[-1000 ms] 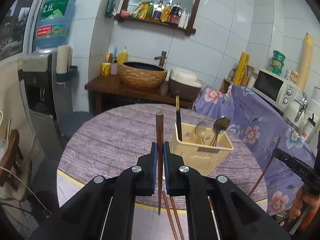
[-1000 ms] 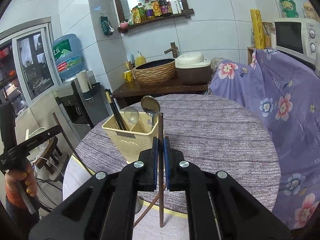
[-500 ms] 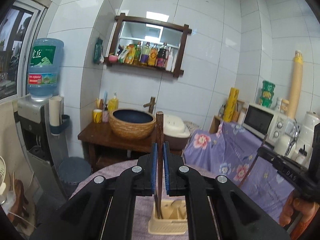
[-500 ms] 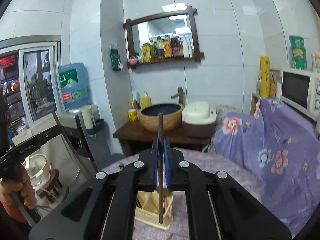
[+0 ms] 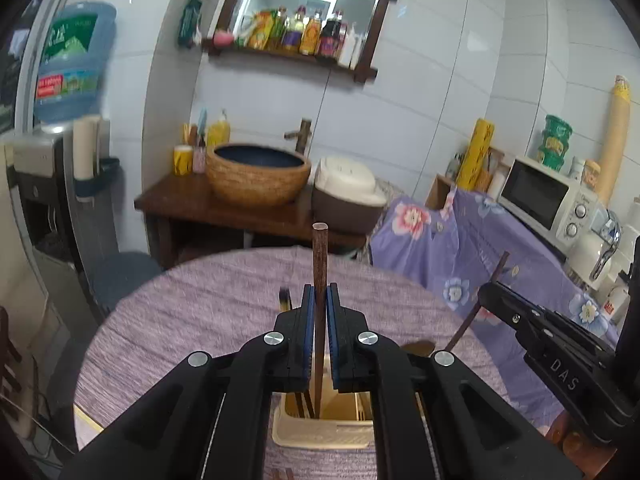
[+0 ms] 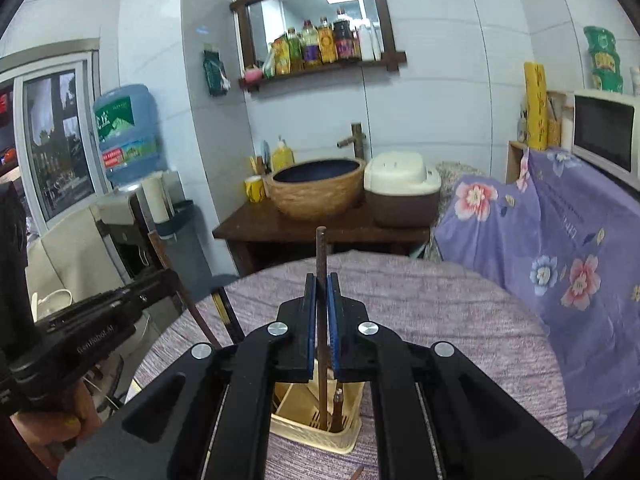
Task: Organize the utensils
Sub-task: 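Lower both brown chopsticks into the holder and open both tools, then move both tools back down to the remaining brown chopsticks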
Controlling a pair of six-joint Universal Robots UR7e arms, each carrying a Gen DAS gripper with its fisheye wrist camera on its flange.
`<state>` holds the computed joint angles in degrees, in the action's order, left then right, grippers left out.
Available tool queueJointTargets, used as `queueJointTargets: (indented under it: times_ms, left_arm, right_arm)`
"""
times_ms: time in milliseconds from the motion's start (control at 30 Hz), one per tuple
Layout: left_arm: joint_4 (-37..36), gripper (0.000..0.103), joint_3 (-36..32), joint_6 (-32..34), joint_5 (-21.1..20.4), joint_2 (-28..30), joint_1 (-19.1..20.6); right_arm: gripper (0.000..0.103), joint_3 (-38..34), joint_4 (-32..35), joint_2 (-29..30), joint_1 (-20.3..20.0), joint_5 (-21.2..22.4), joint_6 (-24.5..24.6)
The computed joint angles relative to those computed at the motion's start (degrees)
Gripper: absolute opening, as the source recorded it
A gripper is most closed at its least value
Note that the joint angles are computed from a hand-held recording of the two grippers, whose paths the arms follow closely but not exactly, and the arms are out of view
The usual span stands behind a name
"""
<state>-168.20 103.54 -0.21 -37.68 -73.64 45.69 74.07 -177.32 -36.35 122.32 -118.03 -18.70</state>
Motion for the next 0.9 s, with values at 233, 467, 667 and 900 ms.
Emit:
queueJointTargets:
  times_ms: [233, 467, 667, 900]
  left_arm:
    - [4.1, 0.007, 1.2, -3.9, -1.2, 0.6, 2.4]
    - [2.5, 0.051, 3.1, -3.3, -1.1, -0.3, 1.9]
    - [-0.9, 0.064, 8.4, -1.7, 3.2, -3.3, -0.4]
    - [7.3, 0.066, 18.8, -10.9, 8.8, -10.1, -1.9]
  right_arm:
    - [0.006, 1.1, -0.9, 0.7, -1.0, 0.5, 0.0]
    - [0.034, 2.7, -2.5, 0.4, -0.9, -0.2, 0.2]
    - [0.060, 8.3, -8.5, -1.5, -0.3, -3.0, -0.3]
    - [0.078, 18.1, -8.5, -4.3, 0.6, -12.3, 3.9]
